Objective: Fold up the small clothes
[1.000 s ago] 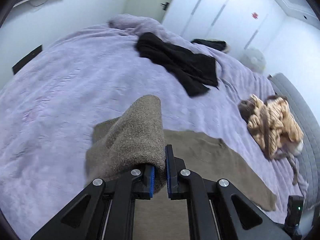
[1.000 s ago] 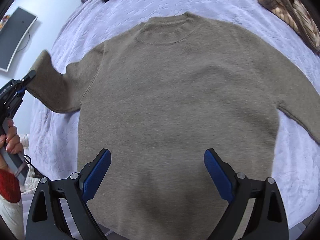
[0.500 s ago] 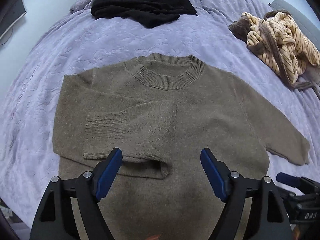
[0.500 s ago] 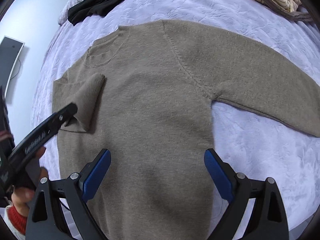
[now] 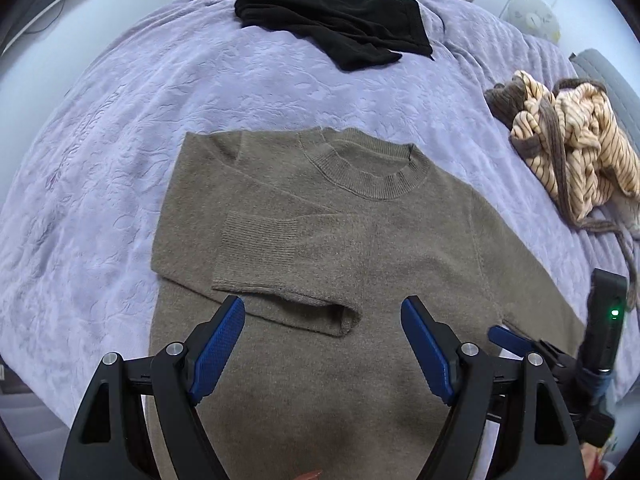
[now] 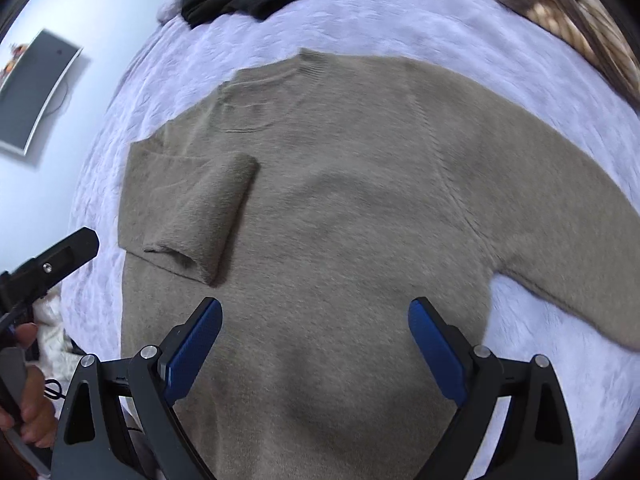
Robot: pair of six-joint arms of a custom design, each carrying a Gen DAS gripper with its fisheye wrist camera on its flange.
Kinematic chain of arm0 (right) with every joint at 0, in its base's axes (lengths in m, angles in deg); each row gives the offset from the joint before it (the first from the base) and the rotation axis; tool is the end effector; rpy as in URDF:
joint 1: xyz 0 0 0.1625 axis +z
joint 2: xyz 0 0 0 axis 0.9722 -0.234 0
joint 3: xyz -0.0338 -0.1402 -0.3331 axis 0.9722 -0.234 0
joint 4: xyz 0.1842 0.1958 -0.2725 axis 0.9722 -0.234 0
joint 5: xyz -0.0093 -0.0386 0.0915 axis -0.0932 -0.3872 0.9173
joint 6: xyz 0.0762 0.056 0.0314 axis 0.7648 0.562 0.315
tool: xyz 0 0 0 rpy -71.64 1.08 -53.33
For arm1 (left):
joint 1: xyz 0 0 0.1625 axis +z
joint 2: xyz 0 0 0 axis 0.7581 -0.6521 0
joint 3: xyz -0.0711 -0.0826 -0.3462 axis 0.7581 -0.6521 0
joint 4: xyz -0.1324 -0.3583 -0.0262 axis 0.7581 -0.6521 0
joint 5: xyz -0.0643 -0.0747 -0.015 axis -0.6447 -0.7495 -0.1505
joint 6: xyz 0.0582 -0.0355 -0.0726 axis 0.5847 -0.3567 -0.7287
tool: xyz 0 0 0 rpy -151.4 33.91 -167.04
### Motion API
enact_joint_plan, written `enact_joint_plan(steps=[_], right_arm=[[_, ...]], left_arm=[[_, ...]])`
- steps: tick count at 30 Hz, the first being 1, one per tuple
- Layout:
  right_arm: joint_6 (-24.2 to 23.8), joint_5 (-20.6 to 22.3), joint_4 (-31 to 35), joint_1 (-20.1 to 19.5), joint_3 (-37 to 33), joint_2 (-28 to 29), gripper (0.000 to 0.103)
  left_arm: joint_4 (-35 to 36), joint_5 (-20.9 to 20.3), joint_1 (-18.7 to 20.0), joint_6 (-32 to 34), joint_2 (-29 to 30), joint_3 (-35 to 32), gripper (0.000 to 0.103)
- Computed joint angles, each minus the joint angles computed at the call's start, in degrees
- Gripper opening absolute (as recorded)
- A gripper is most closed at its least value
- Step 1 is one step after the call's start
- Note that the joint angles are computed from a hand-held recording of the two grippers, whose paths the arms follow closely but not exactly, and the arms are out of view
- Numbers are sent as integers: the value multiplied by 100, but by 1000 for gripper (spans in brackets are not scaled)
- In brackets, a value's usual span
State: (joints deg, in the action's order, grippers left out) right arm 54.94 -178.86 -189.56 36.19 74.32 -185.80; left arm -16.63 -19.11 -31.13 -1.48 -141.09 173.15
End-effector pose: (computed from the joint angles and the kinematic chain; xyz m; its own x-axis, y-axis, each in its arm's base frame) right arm 0.1726 -0.2220 0.2957 -0.8318 0.4243 0.3579 0.2206 0.8443 -0.4884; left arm -0.3983 -0.3125 0.1640 -0.7464 0.3807 -0.5459 0.4612 0.8872 -0.0120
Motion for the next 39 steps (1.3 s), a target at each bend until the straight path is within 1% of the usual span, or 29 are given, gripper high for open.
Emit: enact_joint_plan(steps=[3, 7, 9, 11, 12, 13, 15, 18, 19, 21, 22, 23, 24, 25, 26, 27, 28, 30, 31, 33, 34, 35, 36, 37, 38, 39], right_arm=[[-338, 7, -475, 36, -62, 401, 96], [-588, 36, -1083, 1, -127, 988, 96], [-567, 35, -1186, 6, -174, 1265, 96], [-368, -93, -1036, 105, -275, 1523, 96], [-282, -163, -988, 160, -315, 1653, 96], [-240, -234, -1001, 201, -335, 1772, 96], [-251, -510, -1068, 305, -448, 2180, 96], [-640, -1145, -1072, 544, -867, 3141, 96], [-791, -1311, -953, 612, -1059, 3478, 96], [-1047, -1589, -806, 720, -1318, 3972, 96], [-1129, -1765, -679, 761, -1447, 4225, 96], [-1097, -1914, -482, 781, -1573, 4428, 95], [-998, -2054, -268, 778, -1691, 4599, 91], [-922, -2117, -191, 746, -1756, 4680, 68], [-942, -2058, -288, 696, -1758, 4646, 49], [-949, -1853, -485, 593, -1716, 4486, 30], [-881, -1708, -702, 538, -1643, 4313, 28], [-782, -1392, -1555, 423, -1239, 3604, 24], [-735, -1303, -1933, 381, -1010, 3245, 24], [-528, -1207, -2303, 274, -567, 2497, 24], [-425, -1040, -2474, 110, -268, 1985, 24], [-388, -760, -2667, -133, 6, 1543, 25], [-327, -398, -2752, -474, 299, 1010, 40], [-146, -177, -2605, -807, 513, 529, 69], [-20, -89, -2443, -1037, 633, 231, 81], [-15, 73, -2411, -1275, 805, -114, 85]], left_arm=[[261, 68, -34, 14, -72, -129, 81], [700, 189, 40, 280, -79, -300, 81], [850, 210, 184, 500, -34, -338, 81], [882, 199, 420, 823, 41, -361, 81], [849, 264, 505, 945, 51, -341, 81], [737, 437, 609, 1085, 25, -260, 81], [569, 663, 775, 1182, -35, -130, 81], [529, 745, 1196, 1031, -100, -82, 81], [593, 789, 1264, 983, -101, -96, 81], [662, 983, 1386, 957, -152, -73, 81], [698, 1059, 1441, 916, -201, -64, 81], [721, 1073, 1486, 867, -250, -66, 81], [728, 1073, 1524, 837, -290, -70, 81], [734, 1087, 1551, 810, -339, -75, 81], [715, 1124, 1556, 809, -398, -64, 81], [688, 1150, 1551, 831, -433, -54, 81], [647, 1165, 1546, 863, -450, -42, 81], [532, 1163, 1573, 979, -420, -54, 81], [442, 1154, 1582, 1061, -384, -51, 81], [263, 1128, 1637, 1233, -279, -75, 81], [123, 1081, 1683, 1352, -208, -82, 81], [0, 1042, 1738, 1474, -136, -97, 81], [-89, 1016, 1779, 1565, -45, -115, 81], [-131, 998, 1805, 1618, 29, -138, 81], [-185, 978, 1856, 1697, 138, -180, 81], [-230, 963, 1897, 1751, 221, -212, 81]])
